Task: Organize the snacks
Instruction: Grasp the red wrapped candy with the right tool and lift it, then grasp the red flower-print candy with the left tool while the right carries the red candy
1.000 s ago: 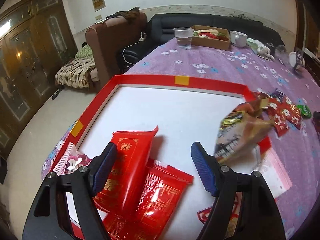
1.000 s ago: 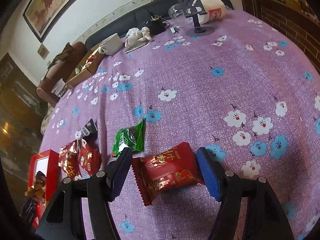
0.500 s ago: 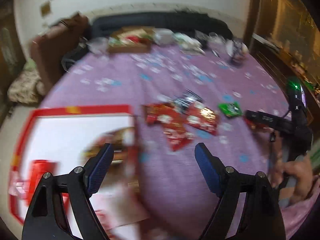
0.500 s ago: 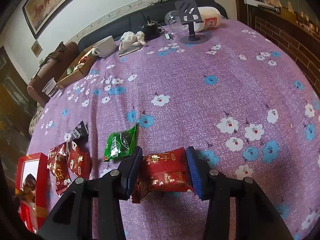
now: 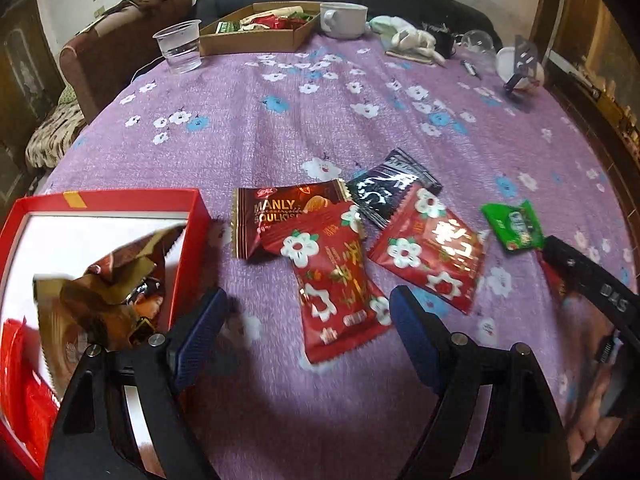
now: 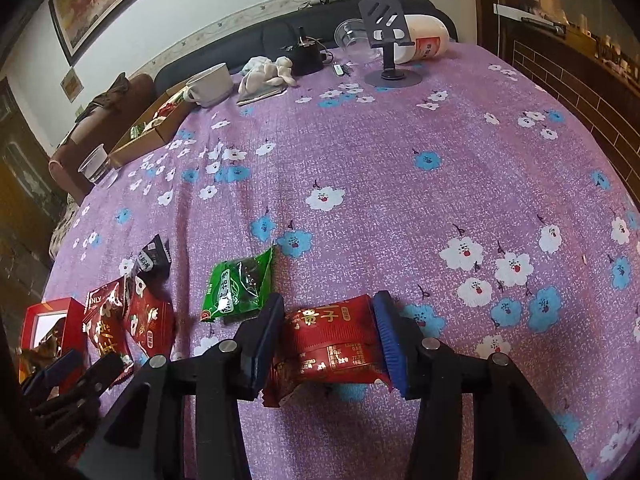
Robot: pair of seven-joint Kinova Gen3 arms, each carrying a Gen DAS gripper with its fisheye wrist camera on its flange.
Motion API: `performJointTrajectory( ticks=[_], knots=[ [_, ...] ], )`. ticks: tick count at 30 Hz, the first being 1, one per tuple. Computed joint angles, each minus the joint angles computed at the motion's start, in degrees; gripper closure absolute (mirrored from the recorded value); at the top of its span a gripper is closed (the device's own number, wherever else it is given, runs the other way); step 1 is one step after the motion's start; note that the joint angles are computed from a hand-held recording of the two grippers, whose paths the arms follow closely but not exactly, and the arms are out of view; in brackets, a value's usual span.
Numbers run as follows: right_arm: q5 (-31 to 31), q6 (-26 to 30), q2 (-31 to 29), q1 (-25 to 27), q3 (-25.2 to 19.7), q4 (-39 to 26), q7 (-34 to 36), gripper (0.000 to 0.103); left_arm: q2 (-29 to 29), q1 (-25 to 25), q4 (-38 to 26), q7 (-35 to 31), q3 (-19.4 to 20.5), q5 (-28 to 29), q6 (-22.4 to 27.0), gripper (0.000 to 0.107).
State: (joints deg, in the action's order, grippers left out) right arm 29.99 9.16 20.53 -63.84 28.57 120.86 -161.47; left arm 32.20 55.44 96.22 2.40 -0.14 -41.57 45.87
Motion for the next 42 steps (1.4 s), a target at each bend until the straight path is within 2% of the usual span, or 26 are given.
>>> performJointTrajectory(
  ticks=[4, 7, 10, 12, 15, 19, 22, 26, 28, 32, 40, 42],
  knots=[
    [-0.58, -1.25, -0.32, 1.24, -0.73, 0.53, 0.65, 0.052, -2.05, -1.40, 2.93, -0.63, -0.09, 0.19, -2.21, 0.026],
    [-1.60, -0.99, -0.15, 0.82, -0.33, 0.31, 1.83, 0.052, -6.36, -2.07, 9.05, 3.82, 0.70, -2.92, -6.95, 0.026],
    [-2.42, -1.37, -0.17, 0.82, -0.17, 0.49, 2.58, 0.052, -8.70, 2.36, 12.66, 8.89, -1.68, -7.12, -5.53, 0.030],
    [-3.09, -1.33, -0.16, 0.98, -0.29, 0.44, 3.35, 0.052, -10.24, 1.92, 14.54, 11.41, -1.16, -8.48, -6.59, 0.030],
    [-3.38, -0.74, 0.09, 0.28, 0.29, 0.12, 3.77, 0.052, -10.85, -1.89, 14.27, 10.46, 2.09, -7.00, -7.77, 0.030],
    [-3.44, -0.70, 0.18, -0.13, 0.62, 0.09, 3.70, 0.051, -8.30, -2.89, 10.41, 7.44, 4.20, -6.81, -7.09, 0.030],
    [-3.50, -0.69, 0.20, -0.22, 0.69, 0.07, 3.70, 0.051, -4.39, -3.40, 5.03, 2.15, 4.52, -3.14, -3.34, 0.030],
    [-3.62, -0.58, 0.26, -0.41, 0.83, 0.00, 3.77, 0.051, -2.25, -4.31, 3.25, -0.88, 3.12, 0.95, -4.71, 0.030],
    [-3.50, -0.27, 0.30, -0.44, 0.81, -0.13, 3.82, 0.051, -1.19, -2.36, 2.16, -1.09, 1.36, 0.57, -3.03, 0.029],
    [-2.22, 1.52, 0.70, -0.78, 0.48, -1.06, 2.94, 0.051, -0.52, -1.02, 2.16, -0.52, -0.43, -0.88, -3.38, 0.029],
    [4.65, 7.63, 1.76, -1.74, -1.66, -3.61, -2.29, 0.049, -0.05, 1.31, 3.55, 2.69, -2.71, -6.07, -5.21, 0.028],
    [6.43, 9.49, 2.10, -1.80, -2.61, -4.38, -3.53, 0.049, -0.11, 1.95, 4.43, 4.06, -3.41, -8.34, -6.57, 0.035]
  ],
)
